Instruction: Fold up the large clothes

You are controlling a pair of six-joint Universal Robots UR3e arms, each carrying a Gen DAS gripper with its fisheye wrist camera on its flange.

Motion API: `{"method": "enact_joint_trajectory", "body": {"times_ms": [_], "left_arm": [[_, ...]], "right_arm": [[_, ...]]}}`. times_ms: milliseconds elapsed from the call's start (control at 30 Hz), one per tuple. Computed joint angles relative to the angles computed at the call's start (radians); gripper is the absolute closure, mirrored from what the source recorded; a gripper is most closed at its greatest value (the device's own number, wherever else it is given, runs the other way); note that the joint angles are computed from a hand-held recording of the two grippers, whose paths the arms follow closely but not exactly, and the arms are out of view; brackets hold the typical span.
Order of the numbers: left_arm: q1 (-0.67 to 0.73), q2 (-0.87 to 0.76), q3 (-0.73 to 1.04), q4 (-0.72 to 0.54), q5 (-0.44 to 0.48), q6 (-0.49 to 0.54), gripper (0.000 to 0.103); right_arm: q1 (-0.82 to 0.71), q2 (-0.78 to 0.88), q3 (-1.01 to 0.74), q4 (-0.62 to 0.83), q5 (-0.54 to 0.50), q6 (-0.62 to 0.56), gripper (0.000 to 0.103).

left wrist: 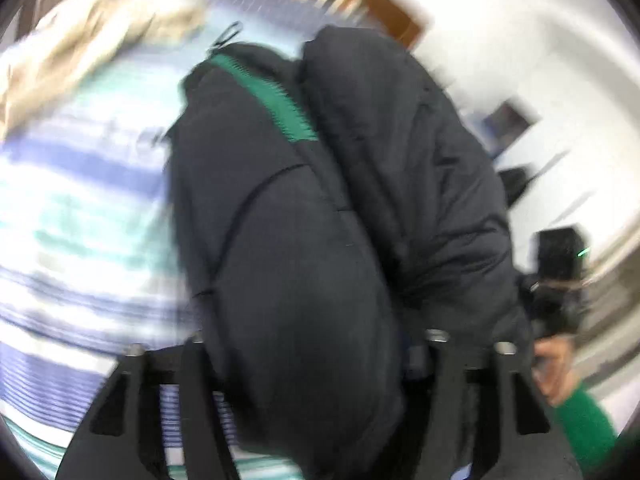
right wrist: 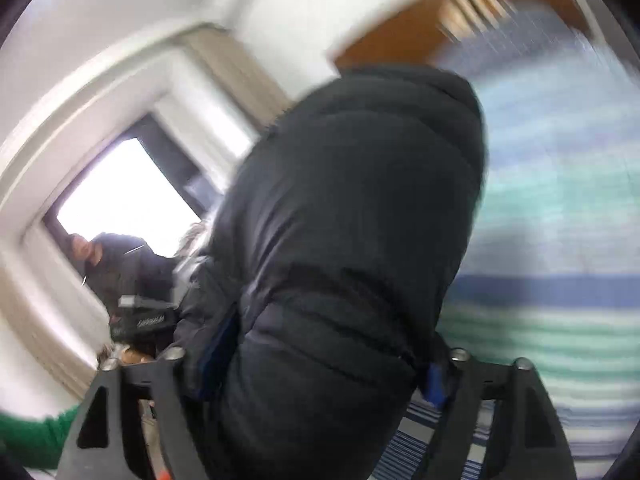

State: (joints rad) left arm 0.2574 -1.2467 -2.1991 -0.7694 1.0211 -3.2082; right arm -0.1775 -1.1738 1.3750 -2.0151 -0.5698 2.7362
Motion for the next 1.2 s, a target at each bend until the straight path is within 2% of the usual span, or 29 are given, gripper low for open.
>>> {"method": "enact_joint_trajectory", "body": {"times_ms": [33, 67, 100, 133, 167, 233, 300, 333, 367, 400, 433, 467, 600, 633, 733, 767, 833, 867, 900, 933, 1000, 1200], "left_arm": [[-0.042, -0.063, -0.011, 0.021, 0.06, -0.024, 0.023], [-0.041, -0.084, -0.064, 0.09, 0.046, -0.04, 0.014], [-0.004, -0.063, -0.146, 0.171, 0.004, -0.047, 0.012], [0.036, 0.0, -0.199, 0.169, -0.037, -0.027, 0.011], [0.062, 0.073, -0.226, 0.121, -0.046, -0.009, 0.011], [0.116, 0.253, -0.254, -0.02, -0.056, 0.063, 0.012], [0.124, 0.462, -0.228, -0.189, 0.02, 0.091, 0.011], [0.111, 0.526, -0.225, -0.206, 0.064, 0.081, 0.011], [0.057, 0.576, -0.195, -0.228, 0.154, 0.052, 0.008], [-0.039, 0.584, -0.167, -0.206, 0.282, -0.012, 0.006], [-0.122, 0.551, -0.172, -0.103, 0.375, -0.069, 0.001], [-0.227, 0.5, -0.138, -0.054, 0.489, -0.126, 0.001], [-0.646, 0.407, -0.13, 0.018, 0.978, -0.391, 0.001], [-0.726, 0.337, -0.099, 0.027, 1.066, -0.458, 0.001], [-0.902, 0.228, 0.003, -0.083, 1.218, -0.607, 0.0], [-0.922, 0.211, 0.031, -0.112, 1.239, -0.626, 0.0], [-1.033, 0.154, 0.101, -0.209, 1.312, -0.747, 0.0], [-1.065, 0.14, 0.107, -0.217, 1.329, -0.785, 0.0], [-1.059, 0.14, 0.095, -0.192, 1.324, -0.782, 0.0], [-1.061, 0.129, 0.11, -0.193, 1.325, -0.789, 0.0], [-1.088, 0.121, 0.126, -0.224, 1.338, -0.832, 0.0], [-1.19, 0.075, 0.224, -0.424, 1.385, -0.975, 0.0]], "right_arm": [[0.014, 0.044, -0.019, -0.02, -0.111, 0.074, 0.015], [0.006, 0.069, 0.004, -0.033, -0.166, 0.124, 0.01], [-0.029, 0.062, 0.069, -0.067, -0.137, 0.159, 0.007], [-0.07, 0.029, 0.164, -0.118, -0.092, 0.179, 0.006], [-0.099, -0.018, 0.251, -0.17, -0.076, 0.187, 0.006], [-0.128, -0.133, 0.401, -0.296, -0.11, 0.192, 0.006], [-0.137, -0.267, 0.519, -0.407, -0.197, 0.186, 0.006], [-0.123, -0.34, 0.562, -0.442, -0.275, 0.184, 0.006], [-0.106, -0.396, 0.587, -0.457, -0.344, 0.179, 0.006], [-0.073, -0.472, 0.627, -0.479, -0.44, 0.176, 0.006], [-0.081, -0.517, 0.671, -0.498, -0.492, 0.144, 0.006], [-0.048, -0.574, 0.705, -0.521, -0.574, 0.147, 0.006], [0.012, -0.755, 0.827, -0.565, -0.755, 0.135, 0.006], [0.035, -0.792, 0.846, -0.569, -0.8, 0.143, 0.006], [0.02, -0.918, 0.89, -0.549, -0.828, 0.147, 0.006], [0.01, -0.972, 0.909, -0.543, -0.826, 0.152, 0.006], [-0.006, -1.064, 0.931, -0.521, -0.818, 0.167, 0.006], [-0.005, -1.091, 0.939, -0.519, -0.823, 0.179, 0.006], [-0.008, -1.107, 0.934, -0.488, -0.816, 0.18, 0.006], [-0.054, -1.165, 0.919, -0.391, -0.79, 0.151, 0.006], [-0.079, -1.221, 0.892, -0.273, -0.767, 0.131, 0.006], [-0.102, -1.336, 0.885, -0.162, -0.782, 0.115, 0.006]]}}
